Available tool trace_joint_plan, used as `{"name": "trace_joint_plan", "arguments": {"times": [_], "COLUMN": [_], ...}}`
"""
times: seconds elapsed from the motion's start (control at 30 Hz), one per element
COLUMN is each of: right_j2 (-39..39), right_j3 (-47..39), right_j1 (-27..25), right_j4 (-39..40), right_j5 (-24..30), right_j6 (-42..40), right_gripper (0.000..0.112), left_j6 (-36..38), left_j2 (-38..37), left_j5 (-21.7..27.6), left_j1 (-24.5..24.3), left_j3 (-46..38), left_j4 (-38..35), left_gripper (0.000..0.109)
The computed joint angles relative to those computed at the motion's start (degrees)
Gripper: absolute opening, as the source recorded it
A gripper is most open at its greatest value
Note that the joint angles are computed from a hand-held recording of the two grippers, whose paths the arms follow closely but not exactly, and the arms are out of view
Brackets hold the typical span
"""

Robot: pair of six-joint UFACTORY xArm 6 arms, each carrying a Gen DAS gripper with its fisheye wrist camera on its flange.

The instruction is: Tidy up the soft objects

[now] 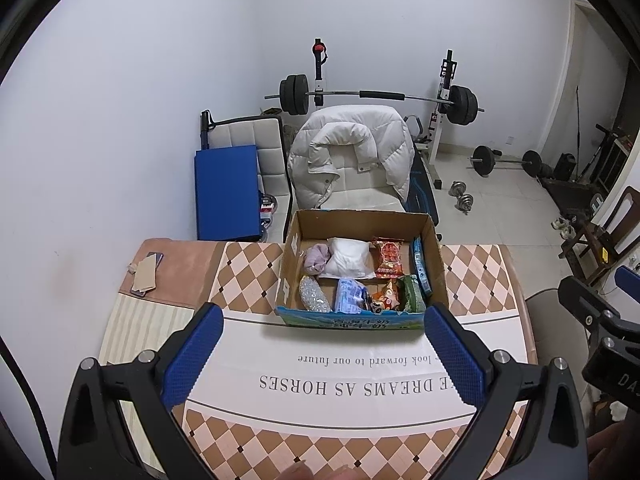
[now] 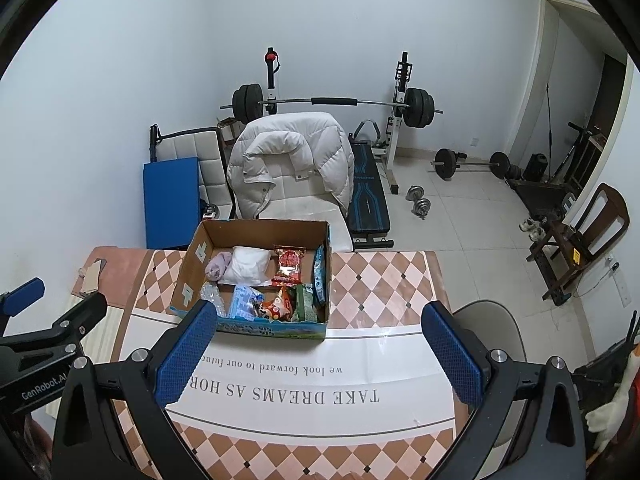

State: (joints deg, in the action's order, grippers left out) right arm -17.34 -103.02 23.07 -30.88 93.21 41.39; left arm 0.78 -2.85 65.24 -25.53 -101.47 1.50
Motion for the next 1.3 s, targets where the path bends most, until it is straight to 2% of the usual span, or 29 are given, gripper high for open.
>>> {"name": "trace_joint_plan", "arguments": {"times": [1.3], "right_j2": [1.62], "right_j3": [-2.72], "right_j1": [0.34], "right_j4": [-0.93], "right_j5": [1.34], "right_j6": [0.53], "right_gripper": [0.103], "left_j6": [-0.65], "left_j2": [1.70], "left_j5": [0.26], "left_j1": [-0.21], "left_j3": [-3.18], "left_j4": [0.65], "left_gripper": [0.103]}}
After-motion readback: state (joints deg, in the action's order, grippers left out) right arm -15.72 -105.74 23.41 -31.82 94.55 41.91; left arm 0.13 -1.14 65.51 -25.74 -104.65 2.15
